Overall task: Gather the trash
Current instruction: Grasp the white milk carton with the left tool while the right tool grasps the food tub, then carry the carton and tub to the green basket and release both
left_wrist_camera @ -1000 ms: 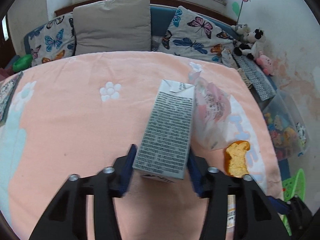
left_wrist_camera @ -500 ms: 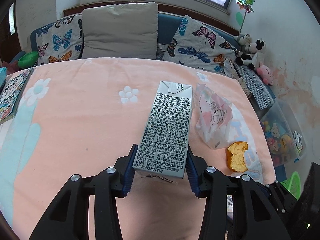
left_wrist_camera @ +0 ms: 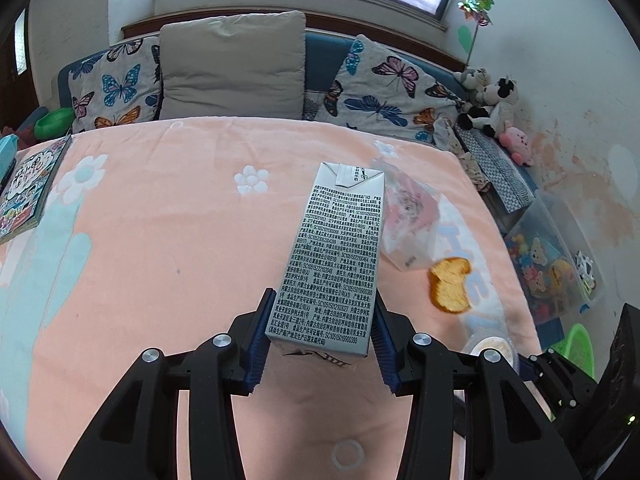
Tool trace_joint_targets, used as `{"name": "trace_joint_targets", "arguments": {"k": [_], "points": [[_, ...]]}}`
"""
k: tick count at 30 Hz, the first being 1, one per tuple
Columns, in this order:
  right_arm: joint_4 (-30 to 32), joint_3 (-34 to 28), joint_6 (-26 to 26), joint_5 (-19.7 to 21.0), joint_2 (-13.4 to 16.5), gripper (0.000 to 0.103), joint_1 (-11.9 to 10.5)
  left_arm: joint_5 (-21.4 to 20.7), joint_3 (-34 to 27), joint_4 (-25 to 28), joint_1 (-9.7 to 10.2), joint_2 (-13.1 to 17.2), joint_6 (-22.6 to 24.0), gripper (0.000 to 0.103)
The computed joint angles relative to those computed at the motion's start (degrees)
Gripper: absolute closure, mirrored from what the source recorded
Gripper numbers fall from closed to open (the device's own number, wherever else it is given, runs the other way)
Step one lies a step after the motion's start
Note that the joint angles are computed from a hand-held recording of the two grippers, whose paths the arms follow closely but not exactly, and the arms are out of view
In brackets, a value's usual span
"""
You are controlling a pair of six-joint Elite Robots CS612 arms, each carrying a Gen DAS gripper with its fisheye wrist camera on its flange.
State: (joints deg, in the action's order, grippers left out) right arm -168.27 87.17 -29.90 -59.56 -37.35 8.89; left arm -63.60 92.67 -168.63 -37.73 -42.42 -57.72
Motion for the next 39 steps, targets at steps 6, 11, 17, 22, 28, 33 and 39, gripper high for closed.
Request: {"name": "trace_joint_targets", "arguments": {"k": [6,11,17,22,28,33,39], "points": [[-3.49,4.68,1.87,0.67,-2.63,0.036,-2.48,-0.09,0.53,-1.80,-2.02,-0.43,0.38,0.059],[-7.97,8.69,3.23,-0.40,-4.47,0.036,-4.98,-0.81,-0.38,-3.11,-3.98,-0.14,2.48,0.059],[-12.35,12.80,6.66,-3.03,-5.73,0.036,-9.11,-2.59,-3.34,-4.03,-6.12,1.10,6.11,0.059],[-15.27,15.72,9.65,-5.75,-6.30,0.036,-12.93,-3.97,-6.65,-3.57,-7.76,2.30,9.85,0.059],[-16.66,17.84,12.17,-8.79,-6.45,0.035,-16.55,-5.59,-10.55,-2.46,-9.19,3.87,12.96,0.059],[-18.30,19.28,13.63,-10.77,-6.44,0.035,-18.61,-7.08,-13.60,-1.40,-9.95,5.22,14.76,0.059],[-19.48,20.57,15.35,-10.85,-6.64,0.033,-20.49,-8.99,-17.61,0.51,-10.77,7.12,17.24,0.059]]}}
